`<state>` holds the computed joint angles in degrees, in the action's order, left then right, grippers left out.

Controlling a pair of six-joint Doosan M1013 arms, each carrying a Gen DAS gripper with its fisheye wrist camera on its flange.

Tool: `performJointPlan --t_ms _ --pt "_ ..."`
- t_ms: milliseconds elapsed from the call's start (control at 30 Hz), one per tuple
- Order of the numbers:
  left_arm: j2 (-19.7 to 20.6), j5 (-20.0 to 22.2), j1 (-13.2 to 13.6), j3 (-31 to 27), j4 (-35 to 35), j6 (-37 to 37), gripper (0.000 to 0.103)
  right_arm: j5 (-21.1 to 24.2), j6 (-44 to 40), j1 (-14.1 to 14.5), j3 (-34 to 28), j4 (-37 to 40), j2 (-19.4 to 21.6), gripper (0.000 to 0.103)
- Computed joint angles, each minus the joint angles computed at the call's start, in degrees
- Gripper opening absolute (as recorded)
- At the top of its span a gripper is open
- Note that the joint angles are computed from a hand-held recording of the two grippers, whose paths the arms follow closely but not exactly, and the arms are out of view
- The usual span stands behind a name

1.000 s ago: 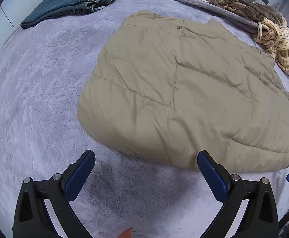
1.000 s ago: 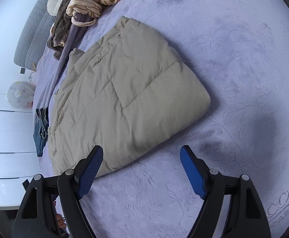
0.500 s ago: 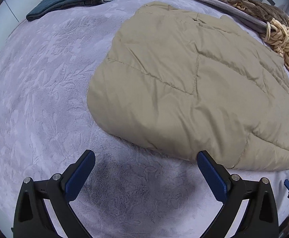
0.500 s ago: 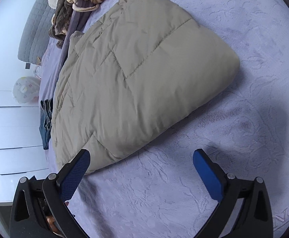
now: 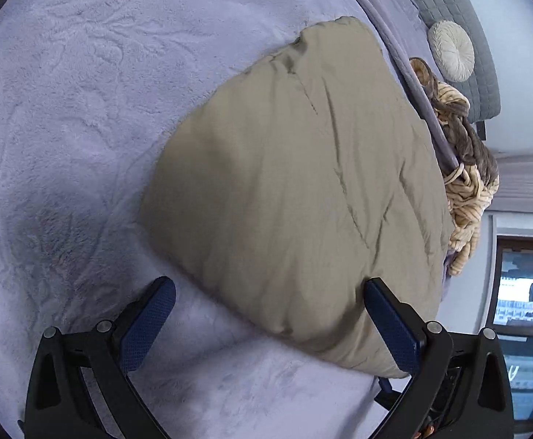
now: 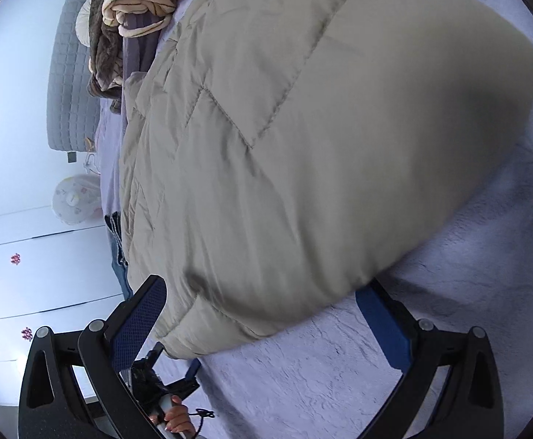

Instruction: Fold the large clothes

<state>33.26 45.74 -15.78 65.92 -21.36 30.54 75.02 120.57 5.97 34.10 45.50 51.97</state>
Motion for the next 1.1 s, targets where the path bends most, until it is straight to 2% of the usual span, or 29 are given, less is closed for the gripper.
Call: performJointPlan --t_ms 100,167,233,367,400,433,467,500,533,567,600,667,767,867,1100 --pt "1.3 -3.3 0.0 -1.8 0.5 -0.3 0.103 -0.7 1.0 0.3 -3.2 3.6 2.4 0.103" --pt "2.4 -3.9 0.1 -3.6 1.3 -0.4 0.103 -0.8 0.9 0.5 -5.6 5.3 3.9 0.103" --pt "3.9 -2.6 0.2 -6.0 2.8 -1.6 0.103 -0.7 1.2 0.7 -8.1 5.9 5.4 0.103" --pt "6.1 1.4 0.2 -9.6 6.1 -5.1 0.1 -0.2 2.6 1.0 -9.1 5.1 6.5 0.103" --pt "6.0 2.3 0.1 -9.7 7.4 -5.9 0.095 -0.7 2.6 1.0 -8.1 5.1 6.1 0.103" --pt "6.1 3.2 0.0 -10.3 8.5 -6.0 0.076 -1.4 2.5 0.9 -7.0 5.4 5.6 0.103" --pt "5.6 2.1 0.0 -9.7 8.3 -4.3 0.043 -2.1 2.6 0.9 -6.0 5.7 5.1 0.103" --pt "5.0 -1.4 0.2 -8.3 5.5 -1.2 0.028 -2.2 3.2 0.8 -5.4 5.6 4.7 0.103" --pt "4.6 -1.8 0.2 -7.9 5.8 -0.7 0.024 -2.1 4.3 0.8 -5.1 4.9 4.5 0.099" --pt "4.6 -1.0 -0.1 -8.7 7.6 0.0 0.02 -1.4 5.6 0.8 -5.2 3.5 4.3 0.087" --pt "4.8 0.5 -0.5 -10.0 10.0 0.8 0.019 -0.7 6.7 0.7 -5.3 2.7 4.3 0.078" --pt "5.2 3.0 -1.4 -12.4 14.2 2.6 0.017 -2.3 5.9 0.5 -2.7 3.0 2.8 0.047" --pt "4.8 4.5 -2.3 -14.1 17.4 5.3 0.017 -3.8 3.5 0.4 0.4 2.6 0.4 0.027" --pt "3.5 3.9 -2.6 -13.3 17.4 8.1 0.017 -5.4 1.3 0.2 3.8 2.7 -2.1 0.023" --pt "-2.5 2.2 -3.3 -5.5 15.0 13.9 0.017 -8.3 -3.6 0.2 15.4 2.3 -10.1 0.022"
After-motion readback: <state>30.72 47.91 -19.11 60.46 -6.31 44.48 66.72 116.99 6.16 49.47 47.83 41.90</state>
